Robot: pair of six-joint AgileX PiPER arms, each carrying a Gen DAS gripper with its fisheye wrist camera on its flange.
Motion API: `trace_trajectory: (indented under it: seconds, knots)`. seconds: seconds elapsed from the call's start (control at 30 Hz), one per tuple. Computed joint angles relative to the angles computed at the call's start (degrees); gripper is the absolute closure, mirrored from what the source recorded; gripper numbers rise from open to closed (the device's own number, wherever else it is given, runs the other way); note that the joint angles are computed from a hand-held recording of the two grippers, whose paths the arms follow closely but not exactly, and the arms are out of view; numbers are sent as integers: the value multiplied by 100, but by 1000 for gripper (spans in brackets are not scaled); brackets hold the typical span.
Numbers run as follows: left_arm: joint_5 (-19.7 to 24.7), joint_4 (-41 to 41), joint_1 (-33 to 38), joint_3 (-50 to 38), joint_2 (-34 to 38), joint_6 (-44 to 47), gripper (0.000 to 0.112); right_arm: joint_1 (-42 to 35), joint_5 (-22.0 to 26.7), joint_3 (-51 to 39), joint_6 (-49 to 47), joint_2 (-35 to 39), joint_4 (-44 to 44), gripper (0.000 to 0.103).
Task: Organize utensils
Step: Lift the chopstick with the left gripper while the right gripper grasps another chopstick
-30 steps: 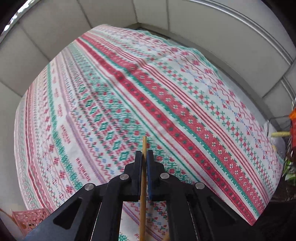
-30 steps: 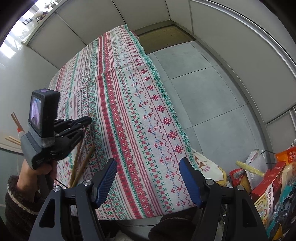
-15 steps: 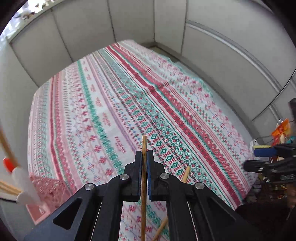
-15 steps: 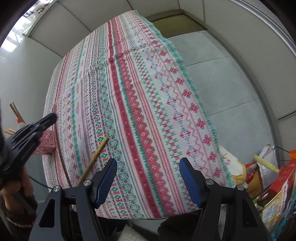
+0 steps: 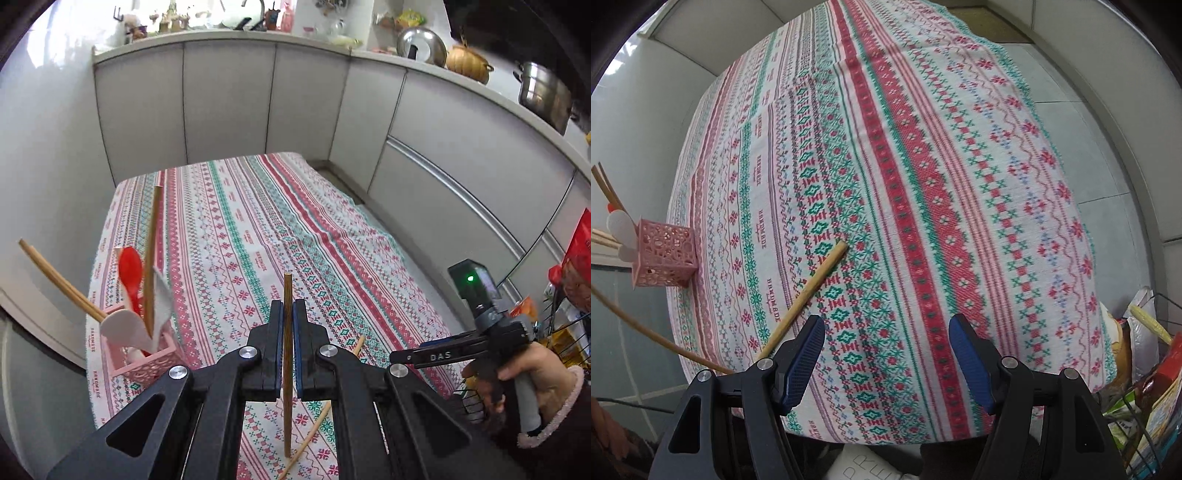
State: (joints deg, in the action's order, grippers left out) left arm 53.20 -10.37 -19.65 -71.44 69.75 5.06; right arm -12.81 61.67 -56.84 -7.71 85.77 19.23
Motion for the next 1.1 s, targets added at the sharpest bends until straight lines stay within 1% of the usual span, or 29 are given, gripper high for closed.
trace_trajectory:
  seconds: [0.1, 0.27, 0.3, 0.4, 0.43, 0.53, 0.63, 0.73, 0.83, 0.9, 0.93, 1.0, 1.03, 1.07, 1.1]
  knots:
    - [115, -417, 401, 30, -157, 387, 108, 146, -115, 42, 253, 143, 90, 32]
    - [413, -1068, 1147, -11, -242, 850, 108, 317, -252, 114, 492, 511, 700, 32]
    - [466, -1166, 1272, -11, -252, 927, 108, 398, -301, 117, 568, 561, 741, 29]
    - [671, -1444, 1653, -78, -272, 1150, 108, 815, -592, 44, 1023, 572, 549, 29]
    - [719, -1513, 1760, -98, -280, 1200, 108, 1014, -724, 38, 1339, 549, 341, 28]
    - [776, -1616, 1936, -140, -275, 1238, 108, 1622, -907, -136, 2097, 625, -280, 28]
    - [847, -1795, 2153, -155, -264, 1344, 108, 2280, -960, -374, 2944, 780, -1059, 29]
    - [842, -1842, 2252, -146, -287, 1386, 108, 2860, -927, -595, 3781, 953, -1825, 33]
    - [825, -1820, 2261, -147, -288, 1358, 108, 3268, -906, -769, 4411, 1105, -2310, 41]
    - [815, -1813, 2258, -134, -284, 1347, 108, 3404, -895, -881, 4651, 1187, -2450, 55]
    - [809, -1802, 2250, -128, -286, 1339, 108, 3427, -891, -954, 4724, 1237, -2473, 58]
    - [796, -1785, 2233, -112, -292, 1337, 108, 3423, -901, -1073, 4798, 1316, -2483, 72]
    - [787, -1762, 2214, -115, -287, 1321, 108, 3343, -928, -1069, 4729, 1297, -2456, 76]
    - [782, -1735, 2191, -120, -283, 1298, 108, 3321, -970, -1071, 4714, 1299, -2432, 84]
    - [769, -1709, 2169, -114, -279, 1276, 108, 3171, -1014, -1026, 4514, 1241, -2336, 86]
